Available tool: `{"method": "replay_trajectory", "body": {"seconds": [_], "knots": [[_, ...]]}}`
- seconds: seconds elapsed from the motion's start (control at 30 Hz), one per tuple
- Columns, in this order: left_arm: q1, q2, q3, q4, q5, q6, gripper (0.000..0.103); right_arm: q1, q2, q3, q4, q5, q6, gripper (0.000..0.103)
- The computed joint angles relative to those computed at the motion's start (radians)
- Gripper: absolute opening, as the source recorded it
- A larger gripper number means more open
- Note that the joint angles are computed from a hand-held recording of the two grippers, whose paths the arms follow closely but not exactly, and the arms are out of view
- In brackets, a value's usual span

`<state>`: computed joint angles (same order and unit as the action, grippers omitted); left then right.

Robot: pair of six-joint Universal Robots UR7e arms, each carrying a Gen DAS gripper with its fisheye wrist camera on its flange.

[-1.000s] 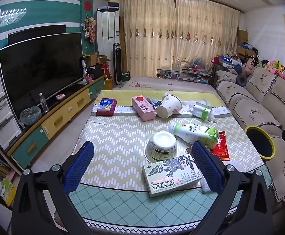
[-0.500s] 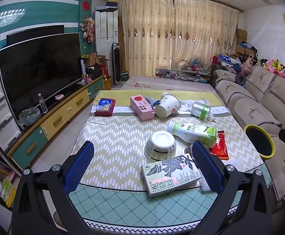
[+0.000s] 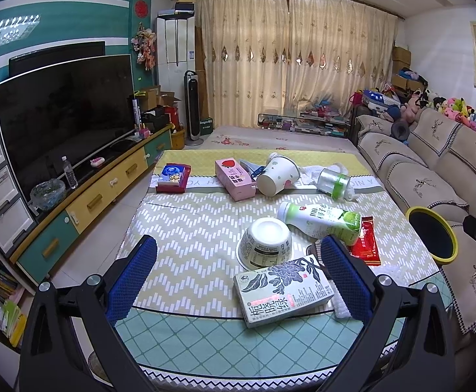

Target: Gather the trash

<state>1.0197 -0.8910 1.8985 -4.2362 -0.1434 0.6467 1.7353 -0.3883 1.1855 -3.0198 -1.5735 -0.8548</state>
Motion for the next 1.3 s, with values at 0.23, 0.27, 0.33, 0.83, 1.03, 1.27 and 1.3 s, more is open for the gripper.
{"method": "replay_trajectory", "body": {"seconds": [0.23,0.27,0.33,0.83,1.03,1.27,1.3], "knots": [[-0.001,0.002,-0.004,-0.002,0.002,0.004,0.099,-0.001,0.001,0.000,0.000,0.000,0.000,0.097],[-0.001,0.000,-0.001,0.003,0.001,-0.001,0.099,-0.001,0.001,0.000,0.001,0.001,0.000,0.097],[-0.001,0.001,-0.001,0.005,0.001,-0.004,0.099,-0.002,0.004,0.000,-0.002,0.003,-0.001,0.097],[-0.006,-0.006,0.003,0.005,0.003,-0.004,0.099,-0.004,0.001,0.004,0.005,0.004,-0.005,0.097],[-0.005,-0.004,0.002,0.003,0.002,-0.001,0.099,-0.004,0.003,0.002,0.011,0.001,-0.003,0.097],[-0.005,-0.003,0.004,0.008,0.001,-0.010,0.099,-0.003,0.004,-0.001,0.016,-0.001,-0.003,0.097],[-0.005,-0.004,0.005,0.009,0.001,-0.011,0.099,-0.003,0.004,0.000,0.015,-0.001,-0.003,0.097]]}}
